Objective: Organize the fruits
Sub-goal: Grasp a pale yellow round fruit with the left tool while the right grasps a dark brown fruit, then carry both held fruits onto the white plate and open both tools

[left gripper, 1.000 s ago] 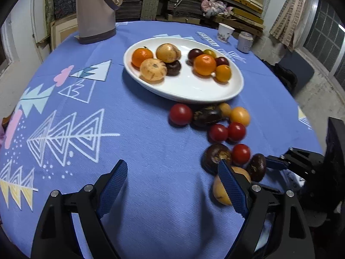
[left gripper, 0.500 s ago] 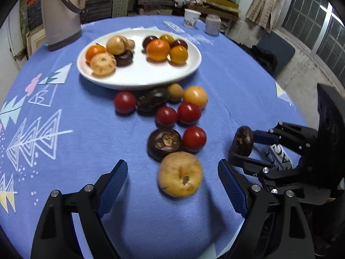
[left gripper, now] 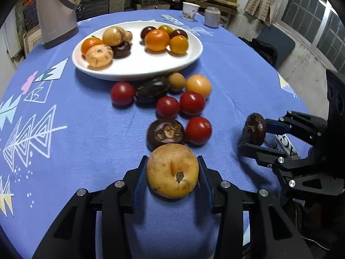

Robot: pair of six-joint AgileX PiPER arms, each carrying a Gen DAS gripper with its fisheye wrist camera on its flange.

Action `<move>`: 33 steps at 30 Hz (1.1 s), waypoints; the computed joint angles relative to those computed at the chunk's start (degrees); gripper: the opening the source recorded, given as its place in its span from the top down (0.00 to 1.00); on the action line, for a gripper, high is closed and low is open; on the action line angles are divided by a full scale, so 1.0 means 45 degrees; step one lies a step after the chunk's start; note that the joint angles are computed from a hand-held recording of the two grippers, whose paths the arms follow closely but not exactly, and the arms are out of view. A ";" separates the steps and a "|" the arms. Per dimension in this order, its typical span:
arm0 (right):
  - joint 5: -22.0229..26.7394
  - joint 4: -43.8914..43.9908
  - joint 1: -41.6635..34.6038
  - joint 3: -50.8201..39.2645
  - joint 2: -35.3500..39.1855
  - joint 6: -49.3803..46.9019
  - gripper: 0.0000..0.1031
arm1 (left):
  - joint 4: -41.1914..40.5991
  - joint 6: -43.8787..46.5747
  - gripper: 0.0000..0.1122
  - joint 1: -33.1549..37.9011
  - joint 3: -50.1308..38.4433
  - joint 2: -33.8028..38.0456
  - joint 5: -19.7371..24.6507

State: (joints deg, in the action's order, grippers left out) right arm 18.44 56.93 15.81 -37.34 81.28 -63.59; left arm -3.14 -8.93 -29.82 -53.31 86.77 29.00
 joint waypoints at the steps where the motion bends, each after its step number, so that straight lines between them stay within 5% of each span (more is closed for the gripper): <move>1: 0.0026 -0.0043 0.0002 -0.0015 -0.0057 0.0075 0.59 | -0.0058 0.0065 0.60 0.0088 0.0000 -0.0099 0.0030; 17: 0.1130 -0.0241 -0.0841 -0.0691 -0.0891 0.0444 0.59 | 0.0124 0.0220 0.60 0.1372 -0.0590 -0.1244 0.0707; 33: 0.2158 -0.1390 -0.1150 -0.5368 0.1362 0.1463 0.59 | 0.0501 0.0671 0.60 0.2133 -0.5308 0.1437 0.1796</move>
State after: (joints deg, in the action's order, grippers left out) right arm 28.15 50.68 10.64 -61.49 87.41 -57.00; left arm -0.89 -5.91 -20.22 -77.20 93.23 37.08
